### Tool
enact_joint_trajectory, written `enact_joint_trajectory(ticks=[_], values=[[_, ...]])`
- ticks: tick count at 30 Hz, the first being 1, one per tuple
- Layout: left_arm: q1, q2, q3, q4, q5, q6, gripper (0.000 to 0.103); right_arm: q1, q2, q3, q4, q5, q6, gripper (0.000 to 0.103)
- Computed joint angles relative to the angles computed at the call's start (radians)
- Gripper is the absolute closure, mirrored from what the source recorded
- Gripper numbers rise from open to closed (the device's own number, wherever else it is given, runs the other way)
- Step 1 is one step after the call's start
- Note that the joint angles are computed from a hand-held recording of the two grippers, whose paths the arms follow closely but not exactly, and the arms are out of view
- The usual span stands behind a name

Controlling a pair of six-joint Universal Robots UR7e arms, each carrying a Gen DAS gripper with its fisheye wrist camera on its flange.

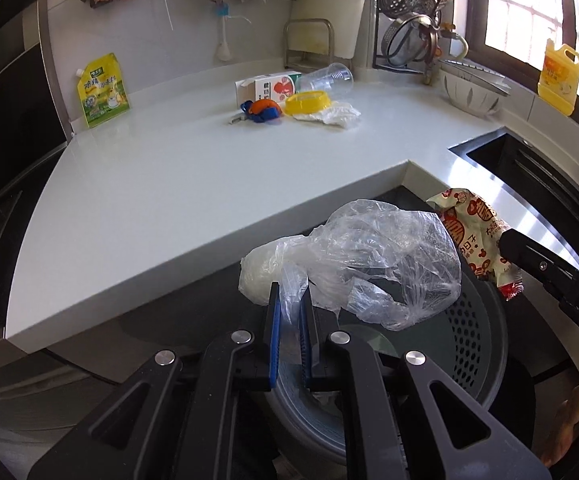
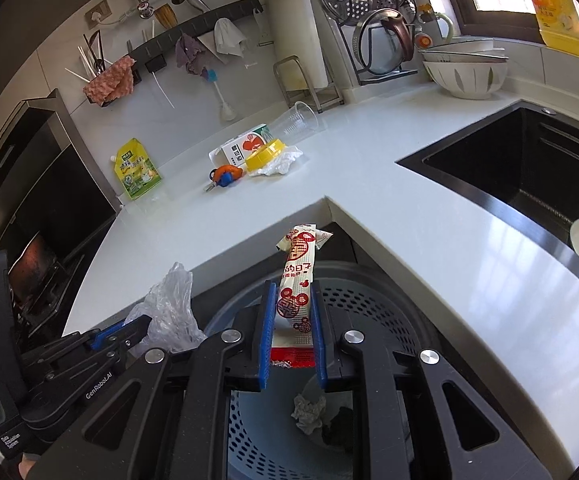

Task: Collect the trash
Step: 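Carry the wrapper and bag over the basket and open both tools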

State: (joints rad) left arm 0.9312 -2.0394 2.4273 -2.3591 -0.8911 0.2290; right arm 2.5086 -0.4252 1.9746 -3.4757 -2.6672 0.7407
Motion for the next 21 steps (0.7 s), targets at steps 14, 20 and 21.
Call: enact_joint_trajectory(ticks=[14,20,21], values=[[-0.033,-0.065,0.062,0.113,-0.016,-0.054,0.094,0.051,-0.014,0.087,0.174,0.003,0.246,0.086],[-0.003,-0.027,0.065,0.099,-0.019,-0.049,0.094,0.043,-0.001,0.102,0.139,0.029,0.241,0.086],[0.005,-0.018,0.063,0.098,-0.024,-0.047,0.094,0.041,0.002,0.101,0.128,0.034,0.232,0.086]])
